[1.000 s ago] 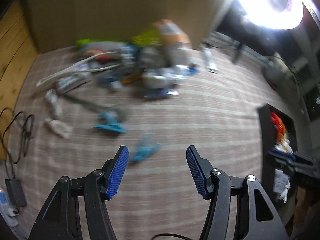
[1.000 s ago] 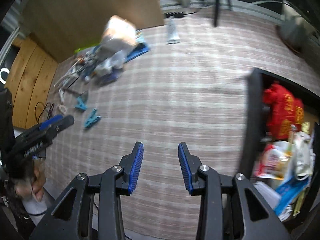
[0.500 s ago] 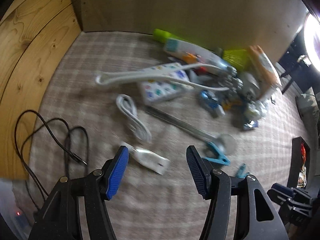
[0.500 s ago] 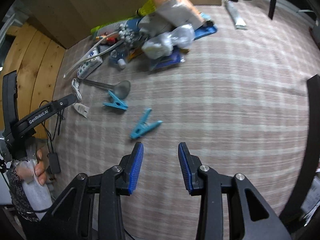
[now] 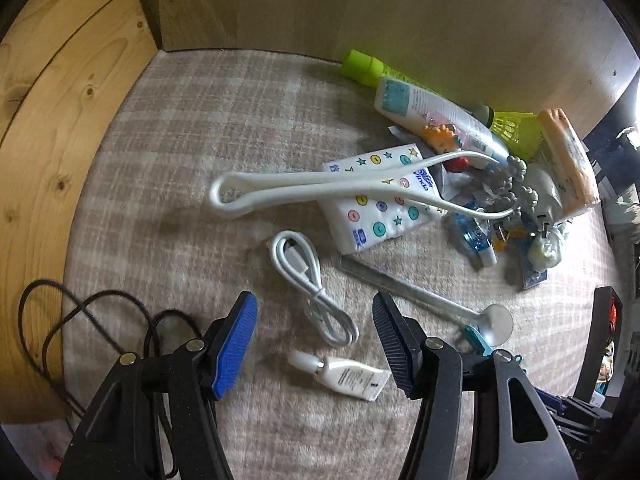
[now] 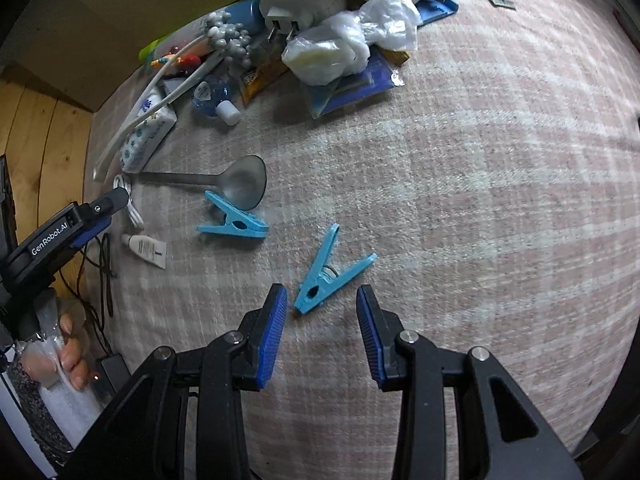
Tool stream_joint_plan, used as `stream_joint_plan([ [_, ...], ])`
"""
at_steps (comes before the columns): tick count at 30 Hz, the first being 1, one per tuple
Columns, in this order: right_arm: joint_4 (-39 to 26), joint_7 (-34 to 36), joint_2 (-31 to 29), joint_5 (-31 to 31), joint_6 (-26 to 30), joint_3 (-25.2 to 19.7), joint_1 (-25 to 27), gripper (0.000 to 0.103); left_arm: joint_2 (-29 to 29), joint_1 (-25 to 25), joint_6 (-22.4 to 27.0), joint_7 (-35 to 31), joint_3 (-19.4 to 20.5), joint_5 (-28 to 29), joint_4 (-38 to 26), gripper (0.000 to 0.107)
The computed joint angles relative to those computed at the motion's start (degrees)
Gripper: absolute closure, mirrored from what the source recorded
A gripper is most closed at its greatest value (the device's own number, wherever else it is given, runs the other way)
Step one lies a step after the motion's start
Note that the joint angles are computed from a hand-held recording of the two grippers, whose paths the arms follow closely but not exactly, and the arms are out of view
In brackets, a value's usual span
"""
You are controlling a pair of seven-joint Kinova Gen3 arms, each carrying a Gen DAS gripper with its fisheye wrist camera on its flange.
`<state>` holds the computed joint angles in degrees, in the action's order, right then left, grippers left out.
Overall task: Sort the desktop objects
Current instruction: 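Grasp the white USB cable with the left gripper while the right gripper grasps a blue clothespin, then carry the cable with the left gripper while the right gripper carries the clothespin into the tray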
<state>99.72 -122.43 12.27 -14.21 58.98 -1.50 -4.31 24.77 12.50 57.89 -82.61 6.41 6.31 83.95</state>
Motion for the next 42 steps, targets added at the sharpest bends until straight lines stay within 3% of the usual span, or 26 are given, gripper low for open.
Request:
stream_joint_plan([
  [5, -2.31, -1.81, 1.82, 2.20, 1.34, -0.14, -1.49, 0.067, 1.35, 1.81, 0.01, 0.35, -0.25, -2.18, -0.83, 0.052],
  [11, -4.38, -2.09, 4.14, 3.90, 2.86, -0.06, -1.81, 0.070, 1.60, 4.06, -1.50, 1.32, -0.88, -5.60, -0.09, 0.064],
  [13, -4.82, -2.49, 4.37, 5.32, 3.03, 0.08, -2.35, 0.078, 1.34, 4.53, -2.32, 1.69, -1.19, -6.76, 0.46, 0.074],
  [16, -5.44, -1.81, 4.81, 6.78, 3.90, -0.04, -2.73, 0.081, 0.90, 3.81, -3.54, 1.28, -1.13, -6.87, 1.39, 0.088],
  [26, -6.95, 1.17, 6.49, 6.86, 3.40, -0.59, -3.24, 0.082, -1.65, -0.35, -4.65, -1.23, -0.76, -2.77, 4.94, 0.090],
  [35, -1.96, 6.23, -0.50, 5.54, 2.17, -0.23, -1.09, 0.082, -8.07, -0.97, -5.77, -1.09, -0.03, -0.47, 8.56, 0.091],
  [42, 2.27, 11.72, -7.08, 4.65, 2.04, 1.51, 2.06, 0.082, -11.72, 3.57, -5.38, 2.43, 1.86, -1.21, 7.89, 0.091],
])
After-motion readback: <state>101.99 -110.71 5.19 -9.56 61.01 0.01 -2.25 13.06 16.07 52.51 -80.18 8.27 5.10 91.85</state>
